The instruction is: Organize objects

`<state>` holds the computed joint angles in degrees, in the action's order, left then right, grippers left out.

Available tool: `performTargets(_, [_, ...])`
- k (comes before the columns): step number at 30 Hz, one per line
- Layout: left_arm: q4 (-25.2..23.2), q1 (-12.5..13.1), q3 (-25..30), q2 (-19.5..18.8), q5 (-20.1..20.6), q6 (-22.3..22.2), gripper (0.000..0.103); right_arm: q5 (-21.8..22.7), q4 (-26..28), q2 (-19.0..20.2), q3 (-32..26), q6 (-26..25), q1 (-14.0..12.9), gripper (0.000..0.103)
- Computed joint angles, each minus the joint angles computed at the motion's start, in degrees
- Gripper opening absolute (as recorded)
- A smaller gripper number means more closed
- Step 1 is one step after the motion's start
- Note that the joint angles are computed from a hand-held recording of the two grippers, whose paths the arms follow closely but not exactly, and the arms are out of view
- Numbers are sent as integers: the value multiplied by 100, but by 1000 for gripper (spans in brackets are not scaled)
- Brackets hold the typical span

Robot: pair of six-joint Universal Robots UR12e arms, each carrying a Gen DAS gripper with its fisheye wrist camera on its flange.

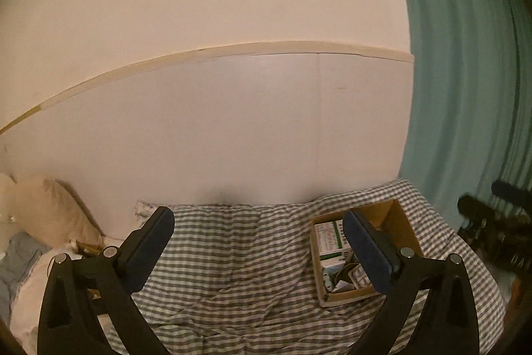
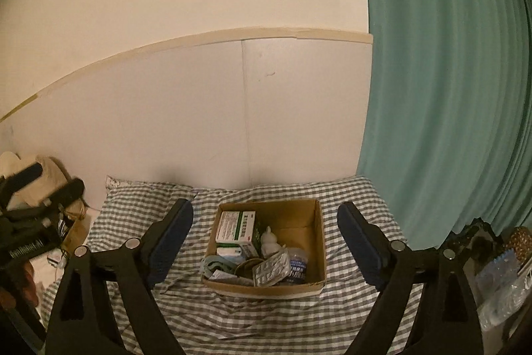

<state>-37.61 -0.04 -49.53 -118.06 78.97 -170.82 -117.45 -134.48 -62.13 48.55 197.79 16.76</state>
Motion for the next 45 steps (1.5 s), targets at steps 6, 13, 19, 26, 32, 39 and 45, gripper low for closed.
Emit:
performTargets(6, [328, -29, -425, 61, 261, -280, 103, -24, -73, 93, 182, -369, 57, 92])
performTargets(13, [879, -47, -863, 80, 354, -179, 103, 46, -361, 189, 380, -681, 35, 103])
performTargets(19, [702, -69, -824, 7, 552, -147, 103, 38, -118, 266, 401, -335, -45, 103])
performTargets(26, [418, -37, -813, -42, 601, -237, 103, 80, 96, 295, 386, -189, -78, 103])
performTargets(32, [339, -32, -825, -33, 594, -218, 103, 29, 108, 329, 347, -281, -42, 103])
performTargets(39, [320, -34, -813, -38, 605, -238, 103, 33, 198, 360, 295, -344, -25, 103])
performTargets(45, [300, -40, -809, -39, 600, -231, 103, 20, 212, 363, 283, -349, -19, 103])
